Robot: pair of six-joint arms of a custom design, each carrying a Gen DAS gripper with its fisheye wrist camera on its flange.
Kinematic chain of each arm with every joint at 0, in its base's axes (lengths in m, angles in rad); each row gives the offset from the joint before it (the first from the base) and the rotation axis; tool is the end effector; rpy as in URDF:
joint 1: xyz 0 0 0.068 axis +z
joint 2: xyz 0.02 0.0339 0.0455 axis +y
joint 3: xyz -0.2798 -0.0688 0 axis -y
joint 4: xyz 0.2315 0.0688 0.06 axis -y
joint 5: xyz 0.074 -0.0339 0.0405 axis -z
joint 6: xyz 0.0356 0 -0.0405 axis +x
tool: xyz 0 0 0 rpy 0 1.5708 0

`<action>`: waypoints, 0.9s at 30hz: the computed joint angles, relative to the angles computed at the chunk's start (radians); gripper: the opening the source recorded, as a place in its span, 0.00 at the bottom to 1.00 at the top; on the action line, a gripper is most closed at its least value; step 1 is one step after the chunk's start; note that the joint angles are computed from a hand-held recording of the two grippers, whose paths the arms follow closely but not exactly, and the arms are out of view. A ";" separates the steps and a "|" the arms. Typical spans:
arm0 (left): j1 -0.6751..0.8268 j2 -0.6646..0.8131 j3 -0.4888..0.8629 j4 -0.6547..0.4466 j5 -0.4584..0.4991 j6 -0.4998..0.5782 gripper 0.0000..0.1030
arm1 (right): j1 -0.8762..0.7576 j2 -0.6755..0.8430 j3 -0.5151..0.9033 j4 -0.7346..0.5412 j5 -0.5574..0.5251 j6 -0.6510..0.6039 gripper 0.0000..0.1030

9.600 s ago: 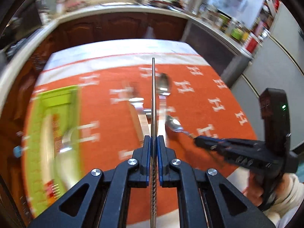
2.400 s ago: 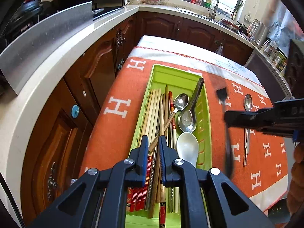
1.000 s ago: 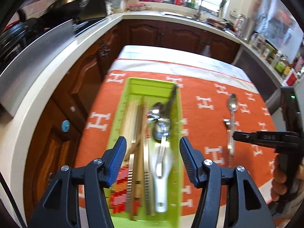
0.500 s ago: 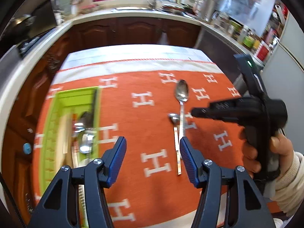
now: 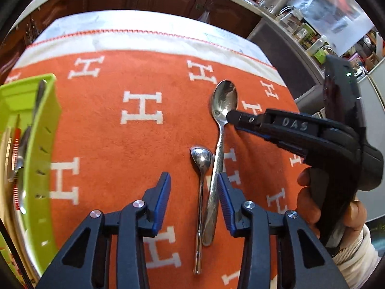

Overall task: Organize utensils
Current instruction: 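Grasp a small metal spoon with the left tool while the right tool grasps a large metal spoon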

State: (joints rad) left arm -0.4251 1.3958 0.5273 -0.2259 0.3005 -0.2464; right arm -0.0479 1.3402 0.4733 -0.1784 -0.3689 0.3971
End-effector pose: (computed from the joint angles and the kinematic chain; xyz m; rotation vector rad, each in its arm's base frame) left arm 0.1926 -0.0987 0.1551 0.3431 2.7066 -0.6078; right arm 0.2058 0.0030 0.1555 0.4507 2.5889 0.6048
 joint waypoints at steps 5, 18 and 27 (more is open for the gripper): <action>-0.013 0.051 0.004 0.043 -0.016 -0.006 0.31 | -0.030 0.059 -0.005 0.109 -0.017 -0.008 0.16; -0.063 0.073 0.041 0.029 -0.081 -0.005 0.31 | -0.131 0.020 -0.056 0.144 -0.087 -0.105 0.02; -0.136 0.102 0.062 0.037 -0.089 -0.030 0.16 | -0.377 -0.176 -0.132 -0.029 -0.210 -0.263 0.02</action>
State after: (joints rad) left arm -0.5608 1.4976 0.5892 -0.1887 0.2113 -0.2763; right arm -0.4245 1.1646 0.3411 -0.2076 -0.5785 0.1345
